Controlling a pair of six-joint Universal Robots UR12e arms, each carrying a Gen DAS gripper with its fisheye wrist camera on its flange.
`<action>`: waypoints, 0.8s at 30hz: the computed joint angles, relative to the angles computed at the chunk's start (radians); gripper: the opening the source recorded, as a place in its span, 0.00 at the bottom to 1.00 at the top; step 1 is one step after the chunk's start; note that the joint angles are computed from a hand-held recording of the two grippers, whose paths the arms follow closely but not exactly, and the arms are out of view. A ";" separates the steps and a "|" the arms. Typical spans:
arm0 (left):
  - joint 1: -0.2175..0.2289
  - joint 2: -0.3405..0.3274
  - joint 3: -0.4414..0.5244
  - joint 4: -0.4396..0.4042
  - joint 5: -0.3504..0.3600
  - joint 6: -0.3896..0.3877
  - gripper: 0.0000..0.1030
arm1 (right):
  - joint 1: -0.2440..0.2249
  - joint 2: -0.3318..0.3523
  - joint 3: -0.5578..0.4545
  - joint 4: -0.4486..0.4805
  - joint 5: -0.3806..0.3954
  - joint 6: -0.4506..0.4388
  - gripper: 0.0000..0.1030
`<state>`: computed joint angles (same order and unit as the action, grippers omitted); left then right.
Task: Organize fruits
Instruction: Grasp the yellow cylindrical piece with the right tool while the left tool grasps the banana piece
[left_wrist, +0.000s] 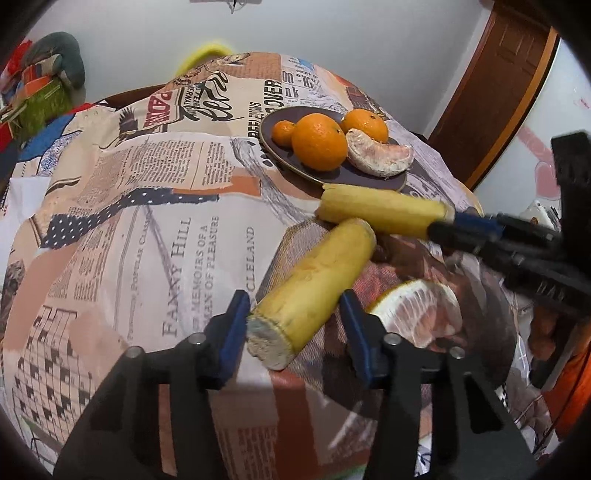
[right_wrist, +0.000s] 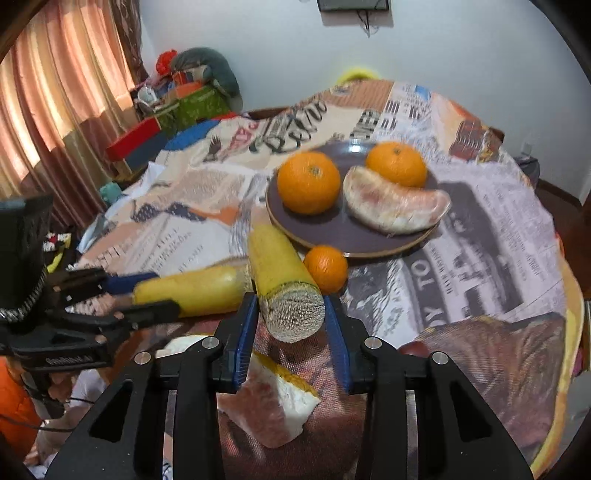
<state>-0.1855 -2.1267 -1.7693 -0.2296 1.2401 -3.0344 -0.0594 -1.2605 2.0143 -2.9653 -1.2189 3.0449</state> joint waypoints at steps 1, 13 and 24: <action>-0.001 0.005 -0.007 0.005 0.004 -0.001 0.44 | -0.001 -0.006 0.005 -0.008 -0.005 -0.001 0.32; -0.007 0.052 -0.069 0.004 0.032 -0.012 0.34 | -0.026 -0.078 0.098 -0.002 -0.063 -0.036 0.32; -0.019 0.054 -0.039 -0.043 0.046 0.044 0.33 | -0.039 -0.081 0.104 0.065 -0.057 -0.037 0.32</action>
